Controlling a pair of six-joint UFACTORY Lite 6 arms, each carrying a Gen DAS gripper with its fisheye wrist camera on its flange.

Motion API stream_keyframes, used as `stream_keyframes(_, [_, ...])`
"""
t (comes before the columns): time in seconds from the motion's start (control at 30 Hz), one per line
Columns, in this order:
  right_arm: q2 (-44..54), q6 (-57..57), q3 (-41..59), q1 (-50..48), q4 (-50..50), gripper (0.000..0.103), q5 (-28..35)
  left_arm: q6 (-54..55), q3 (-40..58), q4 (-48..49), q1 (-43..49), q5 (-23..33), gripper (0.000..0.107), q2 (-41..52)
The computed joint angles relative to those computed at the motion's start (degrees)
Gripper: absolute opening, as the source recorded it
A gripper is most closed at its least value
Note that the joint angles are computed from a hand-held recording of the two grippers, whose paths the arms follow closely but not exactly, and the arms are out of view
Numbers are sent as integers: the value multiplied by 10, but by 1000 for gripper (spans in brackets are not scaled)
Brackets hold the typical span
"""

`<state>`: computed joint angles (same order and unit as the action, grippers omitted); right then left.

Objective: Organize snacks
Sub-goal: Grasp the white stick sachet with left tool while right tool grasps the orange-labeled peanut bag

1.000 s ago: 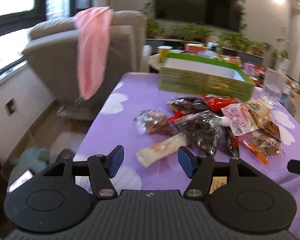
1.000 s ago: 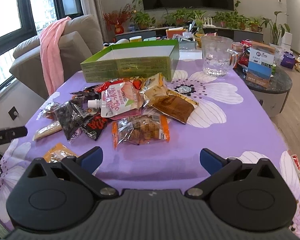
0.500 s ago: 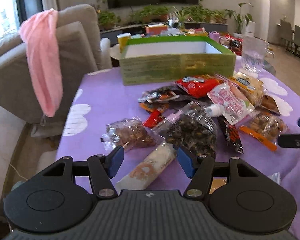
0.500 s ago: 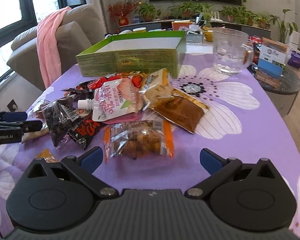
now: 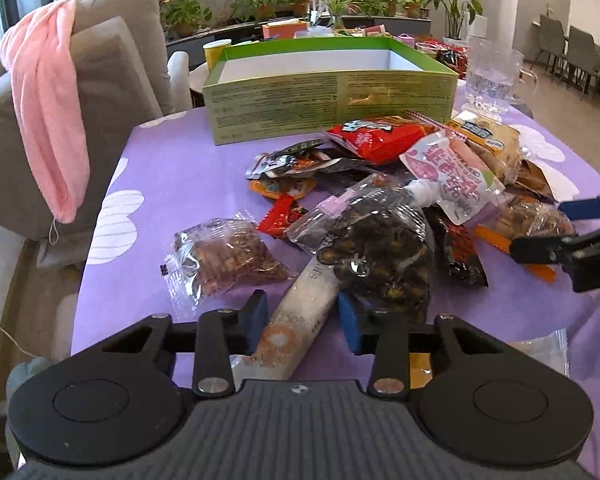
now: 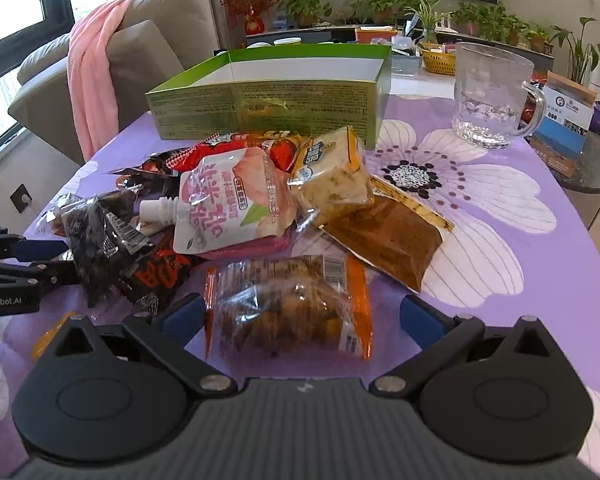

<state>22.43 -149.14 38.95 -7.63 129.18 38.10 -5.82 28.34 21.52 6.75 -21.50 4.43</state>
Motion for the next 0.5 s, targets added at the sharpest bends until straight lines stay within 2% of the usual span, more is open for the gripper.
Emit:
stream_keyframes(0.13, [4,-45,-11,4,34,66,16,82,-38,-81,-34,-4,26,-36])
stream_keyframes(0.23, [-3,-100,-30,13,72,66,20,114,-67,-122,-51,-4,24,-68])
stream_keyframes(0.5, [-51,-69,-66,-16,14,66,35,34,-124,-72,-24,22,22,-171])
